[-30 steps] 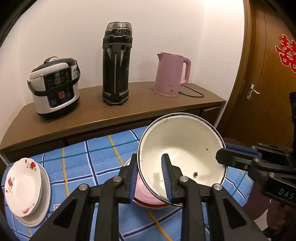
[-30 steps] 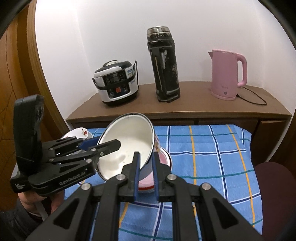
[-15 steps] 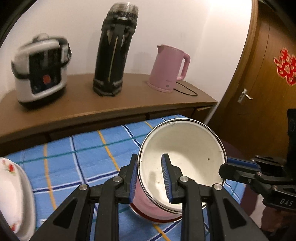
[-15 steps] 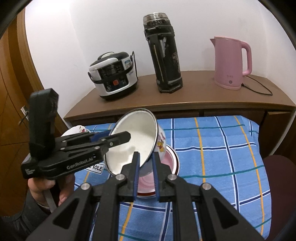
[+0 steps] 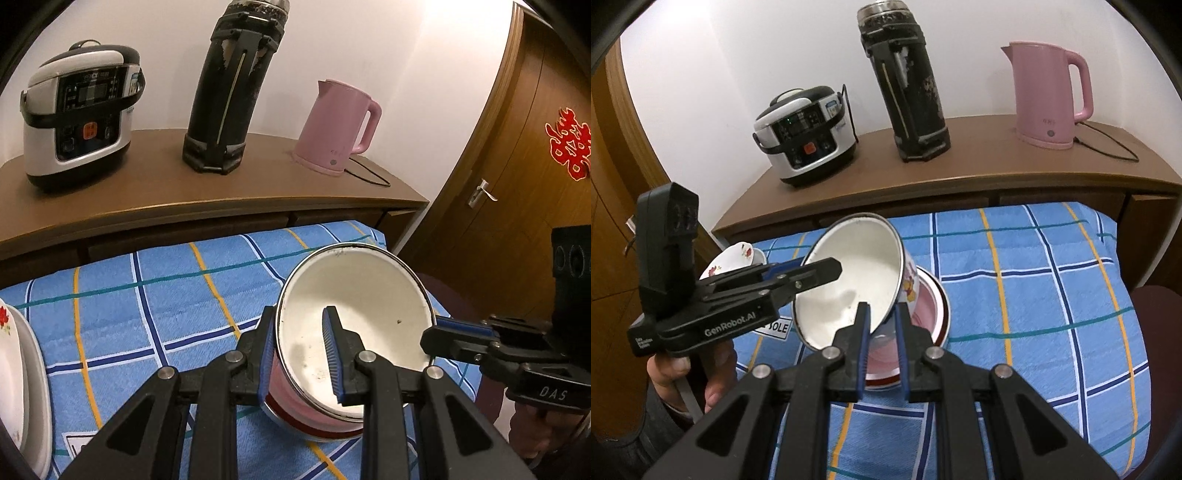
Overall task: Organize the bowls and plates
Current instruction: 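Press the white enamel bowl down inside the pink bowl with the left tool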
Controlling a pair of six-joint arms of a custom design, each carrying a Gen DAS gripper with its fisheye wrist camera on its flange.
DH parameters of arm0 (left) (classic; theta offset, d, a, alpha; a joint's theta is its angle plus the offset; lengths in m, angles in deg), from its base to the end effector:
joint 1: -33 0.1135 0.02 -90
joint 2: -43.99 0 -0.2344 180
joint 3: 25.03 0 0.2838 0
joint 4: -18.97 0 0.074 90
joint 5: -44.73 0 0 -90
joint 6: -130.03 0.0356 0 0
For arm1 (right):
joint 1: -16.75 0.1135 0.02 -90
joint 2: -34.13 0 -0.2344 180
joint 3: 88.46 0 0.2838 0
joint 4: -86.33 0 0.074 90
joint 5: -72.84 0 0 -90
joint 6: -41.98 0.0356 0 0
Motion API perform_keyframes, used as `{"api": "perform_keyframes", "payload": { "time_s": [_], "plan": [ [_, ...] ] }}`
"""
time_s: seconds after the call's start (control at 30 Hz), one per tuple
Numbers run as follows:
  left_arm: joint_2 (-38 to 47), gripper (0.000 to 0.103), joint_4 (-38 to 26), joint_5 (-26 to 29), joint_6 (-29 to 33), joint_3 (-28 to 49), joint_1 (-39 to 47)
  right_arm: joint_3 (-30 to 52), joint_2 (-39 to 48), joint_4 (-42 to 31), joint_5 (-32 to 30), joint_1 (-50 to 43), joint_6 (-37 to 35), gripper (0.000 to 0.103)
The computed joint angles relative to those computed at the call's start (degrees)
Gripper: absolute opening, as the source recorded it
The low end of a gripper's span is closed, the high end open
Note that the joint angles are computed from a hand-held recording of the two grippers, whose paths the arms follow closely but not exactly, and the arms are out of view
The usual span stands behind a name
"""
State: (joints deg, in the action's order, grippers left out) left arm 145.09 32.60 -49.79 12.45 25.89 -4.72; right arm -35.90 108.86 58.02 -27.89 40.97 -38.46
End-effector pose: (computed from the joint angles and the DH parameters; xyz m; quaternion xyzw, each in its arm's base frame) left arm 0.2666 -0.2026 0.0603 0.0612 0.8906 -0.2128 0.3974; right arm 0.2621 0.1252 0.1485 -0.1509 0.9253 0.1820 0.2965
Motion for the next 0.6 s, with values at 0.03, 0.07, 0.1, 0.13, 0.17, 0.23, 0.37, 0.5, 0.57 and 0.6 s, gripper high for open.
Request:
{"api": "perform_keyframes", "payload": {
  "time_s": [0.03, 0.07, 0.1, 0.13, 0.17, 0.23, 0.37, 0.5, 0.57, 0.6],
  "plan": [
    [0.1, 0.027, 0.2, 0.2, 0.1, -0.1, 0.2, 0.0, 0.4, 0.2, -0.2, 0.0, 0.1, 0.014],
    [0.3, 0.027, 0.3, 0.4, 0.1, -0.1, 0.3, -0.1, 0.6, 0.4, -0.3, 0.0, 0.2, 0.014],
    [0.5, 0.027, 0.3, 0.5, 0.1, 0.0, 0.5, -0.2, 0.8, 0.6, -0.4, 0.0, 0.4, 0.014],
    [0.9, 0.027, 0.3, 0.9, 0.1, 0.2, 0.7, -0.3, 1.1, 0.7, -0.4, 0.1, 0.4, 0.014],
    [1.3, 0.027, 0.3, 1.2, 0.0, 0.4, 0.9, -0.3, 1.3, 0.7, -0.6, 0.0, 0.5, 0.014],
    [1.9, 0.027, 0.2, 1.2, 0.1, 0.7, 0.9, -0.1, 1.8, 0.5, -1.0, -0.2, 0.6, 0.014],
    [1.8, 0.027, 0.4, 0.8, 0.4, 0.6, 0.7, -0.3, 1.6, 0.3, -1.3, -0.3, 0.6, 0.014],
    [2.3, 0.027, 0.0, 0.7, 0.8, 1.1, 0.6, -0.3, 2.1, 0.3, -1.3, -0.5, 0.8, 0.014],
    [2.4, 0.027, 0.0, 0.4, 1.0, 1.2, 0.4, -0.1, 2.5, 0.2, -1.6, -0.9, 0.8, 0.014],
    [2.5, 0.027, -0.1, 0.3, 1.1, 1.3, 0.3, -0.2, 2.5, 0.1, -1.8, -1.0, 0.7, 0.014]
  ]
}}
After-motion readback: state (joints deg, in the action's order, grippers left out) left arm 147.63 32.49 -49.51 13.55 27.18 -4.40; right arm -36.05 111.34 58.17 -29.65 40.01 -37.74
